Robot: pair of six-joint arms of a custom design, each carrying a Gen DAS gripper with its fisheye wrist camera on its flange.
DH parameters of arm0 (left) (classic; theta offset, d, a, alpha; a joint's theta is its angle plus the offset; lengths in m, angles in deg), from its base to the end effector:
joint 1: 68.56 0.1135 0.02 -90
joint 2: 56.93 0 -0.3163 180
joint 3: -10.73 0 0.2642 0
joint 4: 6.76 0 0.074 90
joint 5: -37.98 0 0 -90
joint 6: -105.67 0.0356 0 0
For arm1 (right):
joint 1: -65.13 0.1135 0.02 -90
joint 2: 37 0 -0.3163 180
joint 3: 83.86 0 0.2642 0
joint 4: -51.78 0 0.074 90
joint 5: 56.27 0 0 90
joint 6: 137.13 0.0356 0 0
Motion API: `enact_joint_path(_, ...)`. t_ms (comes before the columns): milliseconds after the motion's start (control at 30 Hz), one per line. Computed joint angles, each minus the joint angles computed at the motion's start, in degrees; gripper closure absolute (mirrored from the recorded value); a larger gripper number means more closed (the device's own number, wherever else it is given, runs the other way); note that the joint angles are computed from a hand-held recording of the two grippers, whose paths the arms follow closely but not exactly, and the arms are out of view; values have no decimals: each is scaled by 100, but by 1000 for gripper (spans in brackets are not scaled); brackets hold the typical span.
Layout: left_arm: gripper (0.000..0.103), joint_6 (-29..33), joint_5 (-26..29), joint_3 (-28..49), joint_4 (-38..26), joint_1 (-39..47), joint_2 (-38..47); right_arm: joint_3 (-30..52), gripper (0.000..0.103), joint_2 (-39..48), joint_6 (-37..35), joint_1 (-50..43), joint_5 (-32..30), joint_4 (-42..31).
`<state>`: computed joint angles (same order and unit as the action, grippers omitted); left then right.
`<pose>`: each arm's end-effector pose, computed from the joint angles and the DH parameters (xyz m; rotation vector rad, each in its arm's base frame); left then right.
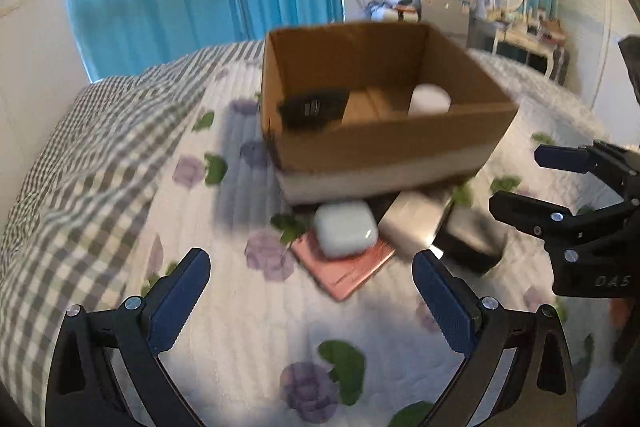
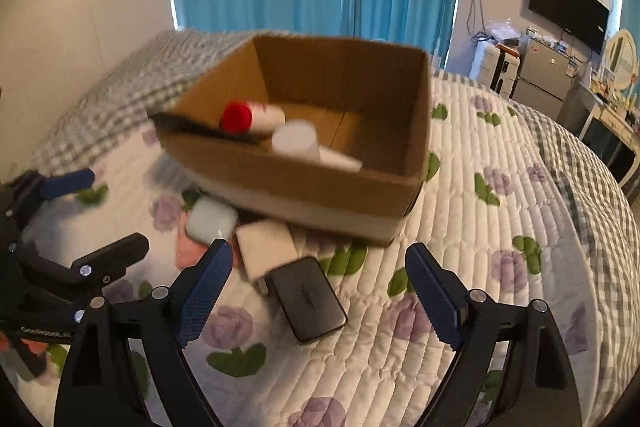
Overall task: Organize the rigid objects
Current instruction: 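Grasp the black power bank with the right tool while the left tool grasps the white earbud case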
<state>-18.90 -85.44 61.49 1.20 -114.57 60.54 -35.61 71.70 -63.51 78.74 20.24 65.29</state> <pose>0.2393 -0.2196 0.0628 0.0381 2.3680 0.1136 0.3148 0.0848 0.1039 -0.7211 2.2640 0.2580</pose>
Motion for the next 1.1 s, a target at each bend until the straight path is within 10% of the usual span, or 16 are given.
enact_joint_path(533, 0, -431, 451, 41, -98, 296, 306, 1104, 47, 1554, -83, 155, 281, -967)
enact_joint_path(1100, 0, -592, 800, 994, -1181, 400, 439, 196, 60, 802, 424, -83, 661, 176)
